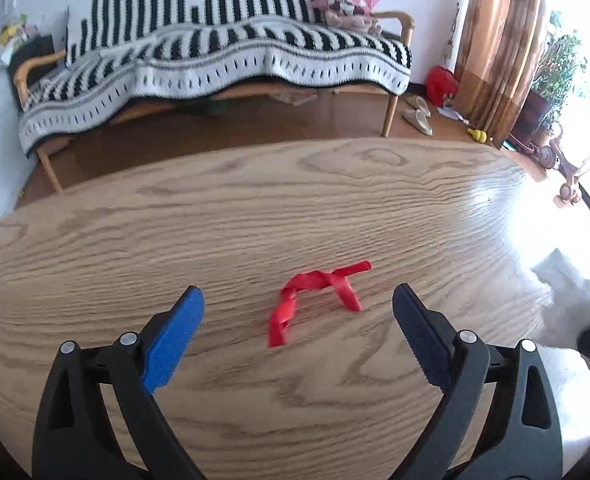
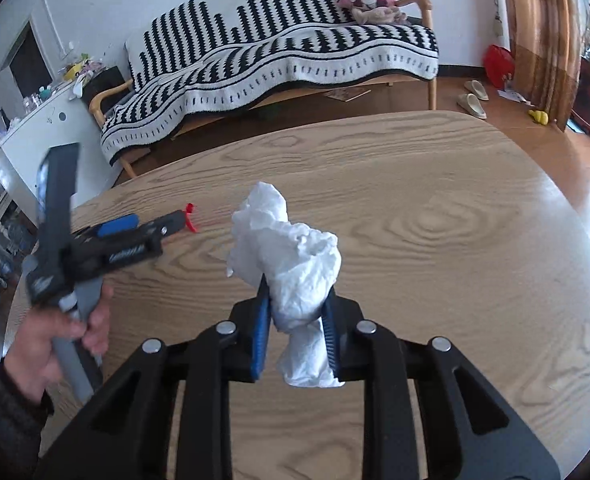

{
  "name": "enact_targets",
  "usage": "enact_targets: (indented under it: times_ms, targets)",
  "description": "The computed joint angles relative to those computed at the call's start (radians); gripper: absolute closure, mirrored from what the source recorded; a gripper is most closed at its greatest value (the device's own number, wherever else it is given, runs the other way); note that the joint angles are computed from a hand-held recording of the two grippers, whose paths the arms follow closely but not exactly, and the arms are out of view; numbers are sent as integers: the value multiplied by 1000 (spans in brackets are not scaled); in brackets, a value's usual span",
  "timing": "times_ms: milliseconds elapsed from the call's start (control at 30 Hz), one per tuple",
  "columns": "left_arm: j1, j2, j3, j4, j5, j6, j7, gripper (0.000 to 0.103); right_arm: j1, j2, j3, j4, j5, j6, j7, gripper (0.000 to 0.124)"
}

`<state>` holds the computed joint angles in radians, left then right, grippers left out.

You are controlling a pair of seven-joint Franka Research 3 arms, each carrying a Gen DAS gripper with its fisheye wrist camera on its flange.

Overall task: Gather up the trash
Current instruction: 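Grasp the white tissue with the right tool while the left tool grasps the red ribbon, then carry the tissue and ribbon over the black bin and open both tools to drop them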

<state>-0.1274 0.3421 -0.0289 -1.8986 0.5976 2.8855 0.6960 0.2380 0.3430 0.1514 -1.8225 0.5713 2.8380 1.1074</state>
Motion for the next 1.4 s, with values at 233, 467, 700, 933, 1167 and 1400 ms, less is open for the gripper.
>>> enact_targets:
  times_ms: [233, 467, 700, 933, 1167, 1400]
  targets:
    - [-34, 32, 38, 46, 59, -36, -80, 20, -18, -52, -19, -84, 1, -8, -11, 100]
    - [-58, 27, 21, 57, 128, -104, -63, 73, -29, -189, -23, -236, 76, 10, -81, 100]
    - [-85, -46, -4, -17, 185, -121, -137, 78, -16, -383, -79, -431, 214, 50, -191, 100]
    - [-132, -137, -75, -72, 258, -99, -230, 78, -13, -569, -180, -618, 274, 106, -239, 100]
    - [-250, -107, -150, 1, 333, -39, -303, 78, -112, -703, -302, -767, 224, 137, -201, 100]
    - [-390, 69, -240, 181, 198, -5, -112, 78, -336, -741, -363, -866, 64, 129, -78, 100]
